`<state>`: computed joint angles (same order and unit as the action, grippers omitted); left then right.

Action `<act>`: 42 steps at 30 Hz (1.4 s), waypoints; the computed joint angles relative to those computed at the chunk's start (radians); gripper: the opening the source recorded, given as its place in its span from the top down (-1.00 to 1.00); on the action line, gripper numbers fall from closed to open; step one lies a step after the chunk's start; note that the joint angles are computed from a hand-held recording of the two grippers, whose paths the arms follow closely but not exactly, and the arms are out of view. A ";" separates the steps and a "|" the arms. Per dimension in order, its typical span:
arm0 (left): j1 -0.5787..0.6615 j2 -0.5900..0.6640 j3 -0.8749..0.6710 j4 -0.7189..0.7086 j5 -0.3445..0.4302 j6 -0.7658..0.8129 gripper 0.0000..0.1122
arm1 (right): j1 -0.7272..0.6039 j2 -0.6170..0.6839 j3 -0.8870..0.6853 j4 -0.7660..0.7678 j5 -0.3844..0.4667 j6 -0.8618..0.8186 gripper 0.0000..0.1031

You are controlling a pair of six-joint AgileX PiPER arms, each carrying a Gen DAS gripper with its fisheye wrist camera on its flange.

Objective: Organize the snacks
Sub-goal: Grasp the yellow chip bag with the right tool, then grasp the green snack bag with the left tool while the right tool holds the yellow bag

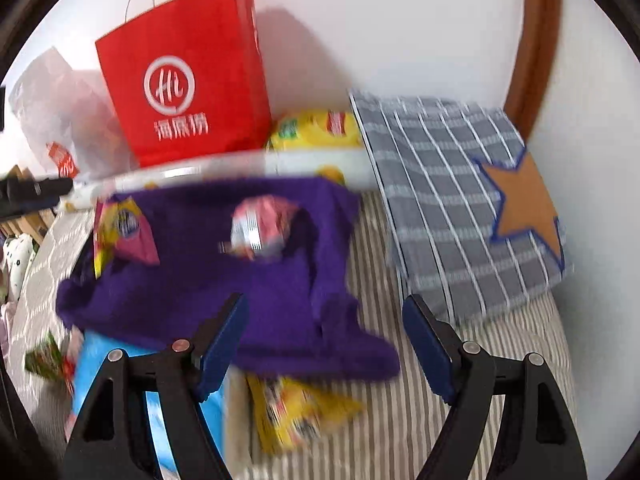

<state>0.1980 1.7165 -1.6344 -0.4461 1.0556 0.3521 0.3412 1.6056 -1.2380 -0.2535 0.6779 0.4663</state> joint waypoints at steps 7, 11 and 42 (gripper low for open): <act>0.031 -0.102 0.119 0.016 -0.001 0.021 -0.49 | -0.031 -0.046 0.182 0.128 -0.099 -0.032 -0.54; 0.057 -0.148 0.173 0.042 -0.005 0.035 -0.49 | -0.035 -0.032 0.224 0.191 -0.157 -0.069 -0.54; 0.299 -0.388 0.338 -0.036 0.113 0.195 -0.49 | 0.028 -0.367 0.398 0.063 -0.073 0.132 -0.27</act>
